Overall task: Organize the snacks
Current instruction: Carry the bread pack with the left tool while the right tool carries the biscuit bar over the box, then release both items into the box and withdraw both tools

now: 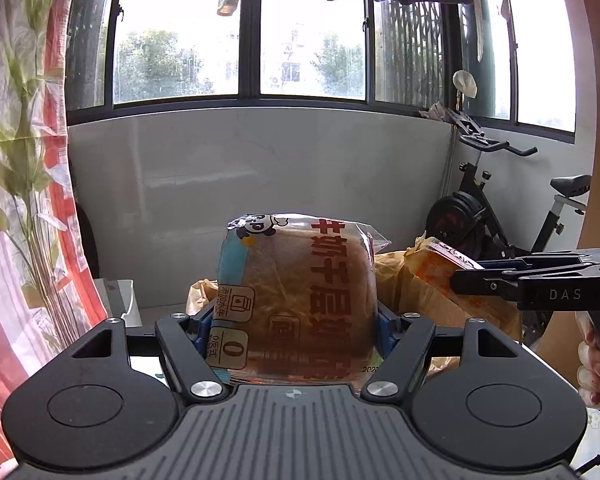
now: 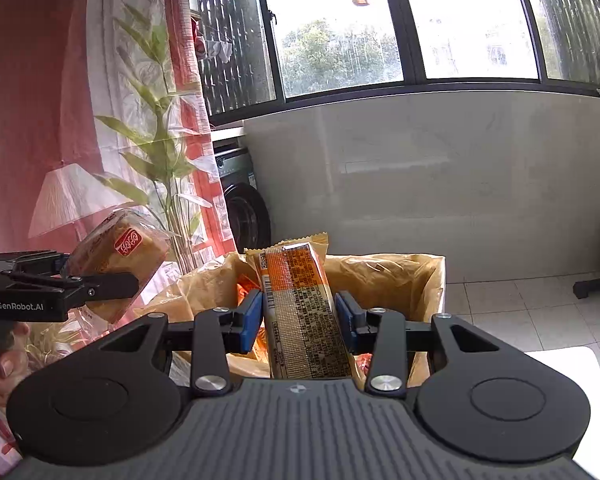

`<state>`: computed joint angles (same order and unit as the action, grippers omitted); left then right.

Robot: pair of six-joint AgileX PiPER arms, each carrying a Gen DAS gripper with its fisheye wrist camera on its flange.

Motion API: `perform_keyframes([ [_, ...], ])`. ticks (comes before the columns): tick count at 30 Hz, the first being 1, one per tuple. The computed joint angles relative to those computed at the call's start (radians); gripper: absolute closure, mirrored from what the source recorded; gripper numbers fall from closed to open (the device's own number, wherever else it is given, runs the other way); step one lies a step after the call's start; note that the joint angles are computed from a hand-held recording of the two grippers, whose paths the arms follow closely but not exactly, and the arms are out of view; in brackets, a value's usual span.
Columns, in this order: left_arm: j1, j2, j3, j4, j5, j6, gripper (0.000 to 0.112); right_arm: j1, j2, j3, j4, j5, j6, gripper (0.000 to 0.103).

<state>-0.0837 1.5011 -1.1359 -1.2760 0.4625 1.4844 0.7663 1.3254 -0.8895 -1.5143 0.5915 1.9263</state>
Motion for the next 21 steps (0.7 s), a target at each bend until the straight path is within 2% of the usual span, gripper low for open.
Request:
perform_keyframes([
  [3, -0.093, 0.103, -0.093, 0.133, -0.105, -0.157, 0.038, -0.086, 0.121, -0.11, 0.04, -0.032, -0.044, 0.061],
  [6, -0.143, 0.203, -0.186, 0.326, -0.149, -0.374, 0.038, -0.126, 0.215, -0.183, 0.103, -0.027, -0.115, 0.061],
  [11, -0.172, 0.294, -0.27, 0.605, -0.146, -0.634, 0.038, -0.164, 0.29, -0.22, 0.206, -0.024, -0.192, 0.06],
  [13, -0.17, 0.303, -0.281, 0.679, -0.135, -0.704, 0.037, -0.176, 0.308, -0.239, 0.273, -0.03, -0.249, 0.057],
  [14, -0.161, 0.307, -0.285, 0.681, -0.129, -0.707, 0.034, -0.173, 0.311, -0.242, 0.279, -0.023, -0.251, 0.052],
  [16, -0.14, 0.281, -0.258, 0.602, -0.126, -0.628, 0.028, -0.158, 0.302, -0.238, 0.263, 0.002, -0.229, 0.022],
  [18, -0.122, 0.247, -0.226, 0.523, -0.134, -0.553, 0.026, -0.137, 0.28, -0.221, 0.235, 0.032, -0.184, 0.017],
  [21, -0.106, 0.202, -0.22, 0.547, -0.116, -0.584, 0.024, -0.111, 0.246, -0.218, 0.279, 0.063, -0.218, 0.015],
])
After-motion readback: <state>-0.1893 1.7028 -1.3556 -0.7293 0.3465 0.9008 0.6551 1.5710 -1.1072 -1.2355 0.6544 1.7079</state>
